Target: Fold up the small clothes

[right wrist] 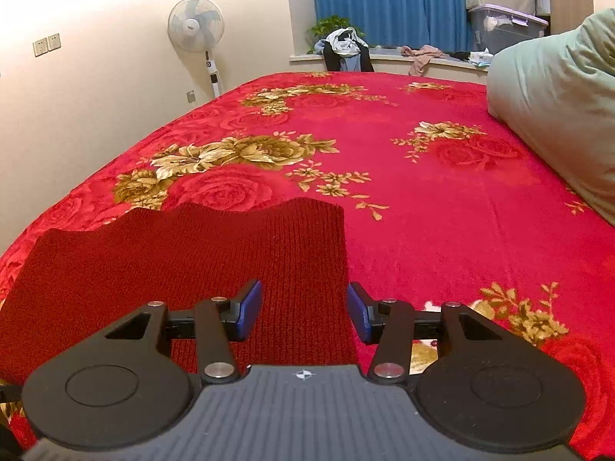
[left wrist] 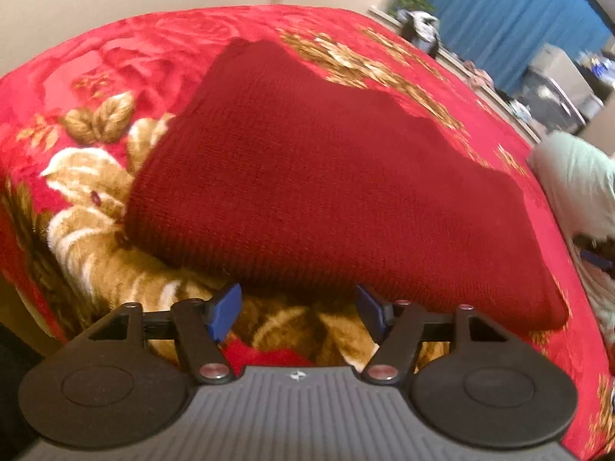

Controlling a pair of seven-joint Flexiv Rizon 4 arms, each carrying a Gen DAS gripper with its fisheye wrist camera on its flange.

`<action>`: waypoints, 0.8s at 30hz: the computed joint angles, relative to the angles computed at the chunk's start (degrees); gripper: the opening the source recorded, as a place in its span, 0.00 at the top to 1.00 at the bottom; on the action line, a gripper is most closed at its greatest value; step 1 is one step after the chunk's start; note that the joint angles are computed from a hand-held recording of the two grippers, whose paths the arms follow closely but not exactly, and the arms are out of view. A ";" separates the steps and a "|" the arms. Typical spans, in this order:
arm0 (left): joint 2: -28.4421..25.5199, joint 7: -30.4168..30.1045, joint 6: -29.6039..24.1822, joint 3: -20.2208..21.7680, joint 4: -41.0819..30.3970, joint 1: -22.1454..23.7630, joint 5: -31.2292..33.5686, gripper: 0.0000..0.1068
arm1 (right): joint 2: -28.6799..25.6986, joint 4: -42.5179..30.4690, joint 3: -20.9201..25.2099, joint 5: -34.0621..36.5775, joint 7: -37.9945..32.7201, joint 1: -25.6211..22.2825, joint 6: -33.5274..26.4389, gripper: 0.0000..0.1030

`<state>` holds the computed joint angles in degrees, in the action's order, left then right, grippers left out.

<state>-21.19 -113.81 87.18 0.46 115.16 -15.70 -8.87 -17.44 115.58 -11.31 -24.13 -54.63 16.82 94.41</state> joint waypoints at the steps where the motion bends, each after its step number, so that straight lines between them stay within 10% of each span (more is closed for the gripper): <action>1: -0.12 -0.95 0.59 0.16 0.19 0.18 -0.60 0.29 | 0.06 0.05 -0.05 -0.04 -0.01 0.06 -0.13 0.51; 11: -2.25 -4.30 6.67 -10.22 2.18 10.31 -13.44 0.23 | -0.08 -1.14 3.52 0.87 -0.31 -3.13 -2.04 0.51; 17: -3.03 -11.76 4.41 -0.18 -0.54 2.50 -12.37 0.40 | -0.28 -1.79 5.08 1.70 -0.64 -4.62 -2.77 0.51; 20: -3.23 -11.32 3.78 -0.69 -1.82 3.16 -10.41 0.80 | -0.35 -2.14 5.64 2.14 -0.73 -5.12 -2.95 0.51; 24: -2.10 -10.17 7.90 6.35 -3.88 -3.00 -3.16 0.81 | -0.29 -2.25 5.13 2.12 -0.16 -4.99 -3.20 0.51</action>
<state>-23.29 -123.98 95.08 6.81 111.28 -18.69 -12.03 -17.73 113.34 -6.18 -22.01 -54.78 11.82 91.21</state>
